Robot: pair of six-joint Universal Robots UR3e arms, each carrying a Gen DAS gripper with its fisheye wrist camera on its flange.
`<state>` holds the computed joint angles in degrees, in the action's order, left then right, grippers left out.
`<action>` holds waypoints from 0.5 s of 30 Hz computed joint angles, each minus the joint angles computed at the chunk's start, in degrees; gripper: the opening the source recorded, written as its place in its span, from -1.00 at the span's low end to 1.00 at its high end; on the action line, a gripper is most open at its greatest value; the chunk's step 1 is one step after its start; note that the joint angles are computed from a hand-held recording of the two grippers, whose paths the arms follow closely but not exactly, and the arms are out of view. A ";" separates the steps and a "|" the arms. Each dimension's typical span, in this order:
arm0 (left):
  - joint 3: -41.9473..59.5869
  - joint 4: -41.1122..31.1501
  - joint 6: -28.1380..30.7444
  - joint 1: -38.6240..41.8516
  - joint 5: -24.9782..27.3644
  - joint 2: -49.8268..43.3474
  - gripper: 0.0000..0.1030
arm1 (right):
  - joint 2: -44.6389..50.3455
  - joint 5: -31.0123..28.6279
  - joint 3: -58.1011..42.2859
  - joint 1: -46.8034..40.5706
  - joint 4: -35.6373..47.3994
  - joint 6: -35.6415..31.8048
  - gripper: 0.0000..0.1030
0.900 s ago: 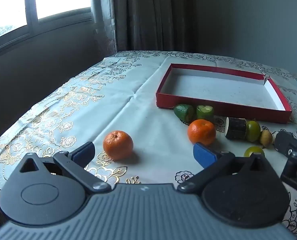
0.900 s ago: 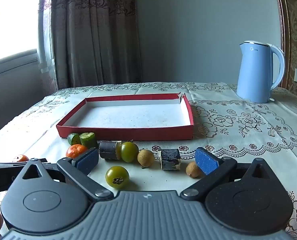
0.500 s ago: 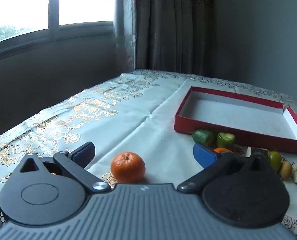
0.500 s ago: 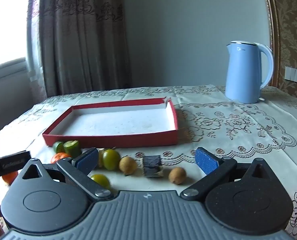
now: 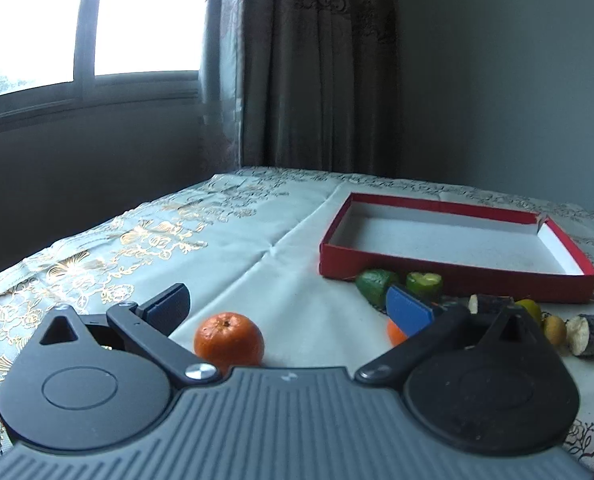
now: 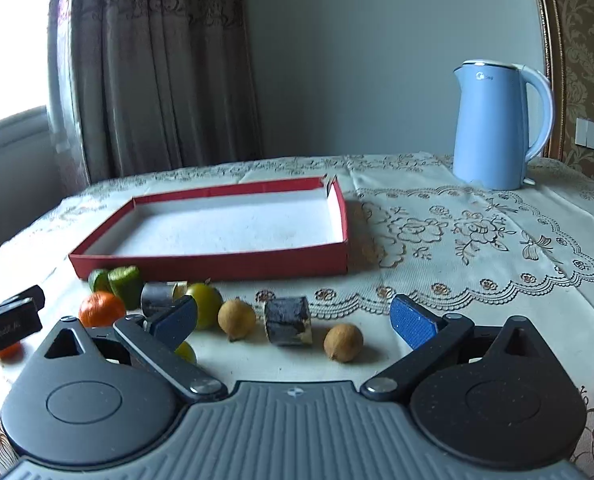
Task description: Organize fruits
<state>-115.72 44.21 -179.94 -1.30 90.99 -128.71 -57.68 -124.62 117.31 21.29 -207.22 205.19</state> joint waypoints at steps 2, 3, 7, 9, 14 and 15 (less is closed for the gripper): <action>0.84 -4.57 -0.39 -0.17 1.09 1.35 1.00 | 0.21 0.40 -0.54 0.24 0.74 -0.39 1.00; 2.28 -8.44 -0.40 -0.37 1.94 2.27 1.00 | 0.29 0.69 -0.83 0.34 1.02 -0.68 1.00; 3.98 -13.80 1.15 -0.93 3.09 2.87 1.00 | -0.17 1.64 -0.94 0.08 1.67 -2.00 1.00; 5.68 -15.99 2.19 -0.95 2.75 2.20 1.00 | -0.46 1.72 -1.44 0.07 2.97 -1.58 1.00; 5.43 -16.03 3.05 -0.51 1.56 2.13 1.00 | -0.53 1.92 -2.92 0.10 5.21 -0.68 1.00; 5.15 -15.67 3.09 -0.31 1.21 2.15 1.00 | -0.46 2.02 -3.08 0.16 5.13 -0.75 1.00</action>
<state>-110.57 28.54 -176.85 -1.60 92.20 -126.56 -58.14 -122.60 114.23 21.45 -202.08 204.45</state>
